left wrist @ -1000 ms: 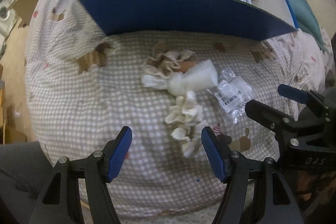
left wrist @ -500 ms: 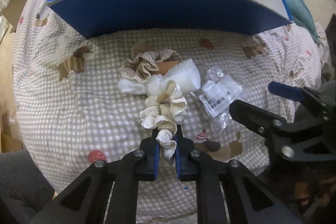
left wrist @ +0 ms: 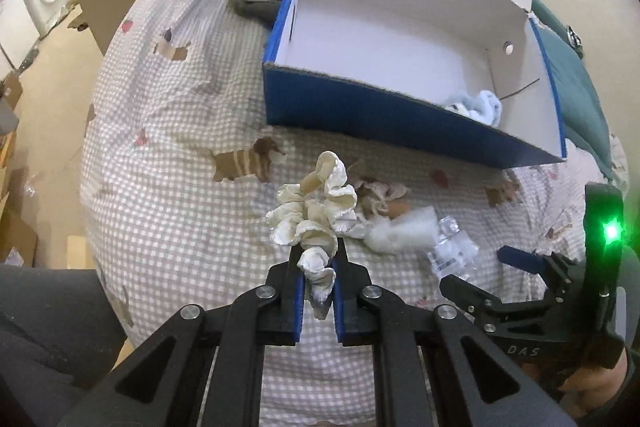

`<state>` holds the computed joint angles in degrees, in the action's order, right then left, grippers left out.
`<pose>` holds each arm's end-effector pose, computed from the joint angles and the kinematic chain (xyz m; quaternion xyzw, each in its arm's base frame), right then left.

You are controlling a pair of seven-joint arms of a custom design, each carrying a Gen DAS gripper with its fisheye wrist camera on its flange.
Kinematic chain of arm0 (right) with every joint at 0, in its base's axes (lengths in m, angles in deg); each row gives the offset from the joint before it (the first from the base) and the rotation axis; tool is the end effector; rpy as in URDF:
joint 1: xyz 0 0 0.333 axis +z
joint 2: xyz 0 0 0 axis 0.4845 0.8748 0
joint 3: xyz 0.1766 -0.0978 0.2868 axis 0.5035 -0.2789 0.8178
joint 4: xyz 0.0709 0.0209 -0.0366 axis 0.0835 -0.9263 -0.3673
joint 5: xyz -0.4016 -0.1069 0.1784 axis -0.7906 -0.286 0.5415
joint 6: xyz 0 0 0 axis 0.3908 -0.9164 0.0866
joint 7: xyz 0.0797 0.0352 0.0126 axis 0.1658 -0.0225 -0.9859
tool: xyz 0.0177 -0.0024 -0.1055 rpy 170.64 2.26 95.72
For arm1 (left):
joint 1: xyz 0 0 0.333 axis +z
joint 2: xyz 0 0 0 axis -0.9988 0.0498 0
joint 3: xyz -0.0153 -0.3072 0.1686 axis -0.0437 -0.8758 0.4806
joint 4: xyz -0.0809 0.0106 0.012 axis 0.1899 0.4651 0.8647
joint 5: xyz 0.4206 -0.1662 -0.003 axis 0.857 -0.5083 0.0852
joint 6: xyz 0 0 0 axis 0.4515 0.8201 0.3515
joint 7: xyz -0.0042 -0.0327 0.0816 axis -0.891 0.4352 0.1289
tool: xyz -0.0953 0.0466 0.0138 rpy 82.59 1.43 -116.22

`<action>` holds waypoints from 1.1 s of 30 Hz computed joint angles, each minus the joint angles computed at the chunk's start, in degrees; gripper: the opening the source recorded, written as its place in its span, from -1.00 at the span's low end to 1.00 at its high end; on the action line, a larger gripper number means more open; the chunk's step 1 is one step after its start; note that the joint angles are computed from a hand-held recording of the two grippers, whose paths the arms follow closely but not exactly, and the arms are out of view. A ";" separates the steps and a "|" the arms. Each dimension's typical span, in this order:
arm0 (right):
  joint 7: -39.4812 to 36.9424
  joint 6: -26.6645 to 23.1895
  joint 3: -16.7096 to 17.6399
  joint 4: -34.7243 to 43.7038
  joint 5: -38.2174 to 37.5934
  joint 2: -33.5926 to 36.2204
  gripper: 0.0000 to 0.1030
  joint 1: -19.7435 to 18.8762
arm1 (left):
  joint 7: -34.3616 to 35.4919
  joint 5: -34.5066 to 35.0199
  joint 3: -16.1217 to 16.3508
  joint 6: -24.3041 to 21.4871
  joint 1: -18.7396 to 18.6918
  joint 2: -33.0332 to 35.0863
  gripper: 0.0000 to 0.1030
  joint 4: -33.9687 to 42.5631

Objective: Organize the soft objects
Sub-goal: 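Grasp the lace scrunchie with the left gripper while the right grasps the plastic bag, then carry the scrunchie and plastic bag into the box with both grippers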

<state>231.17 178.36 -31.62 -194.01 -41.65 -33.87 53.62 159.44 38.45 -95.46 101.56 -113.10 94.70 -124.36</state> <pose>0.5486 0.3458 0.5125 -0.4861 0.8582 -0.0569 0.1548 0.6675 -0.4905 0.5691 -0.4483 0.8713 -0.1995 0.0054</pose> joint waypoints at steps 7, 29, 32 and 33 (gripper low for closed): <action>-3.93 -3.78 -0.37 5.31 -0.76 4.78 1.00 0.73 | -0.94 0.02 0.13 -2.73 -0.60 1.69 -0.79 2.32; -0.37 -5.56 -0.64 4.84 -9.71 1.44 -0.46 3.46 | -2.67 2.05 0.63 -0.28 -1.49 1.20 -0.79 1.04; 2.18 -6.58 0.02 4.24 -11.76 -0.02 -0.46 3.01 | -2.59 2.56 0.69 0.17 -1.69 1.02 -0.79 0.71; 2.87 -6.68 0.13 3.88 -12.15 -0.61 -0.46 2.75 | -2.63 2.72 0.73 0.22 -1.75 1.03 -0.79 0.71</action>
<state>234.04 171.68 -31.49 -190.13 -53.81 -34.47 56.36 156.81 41.17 -94.73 101.78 -114.85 95.73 -123.66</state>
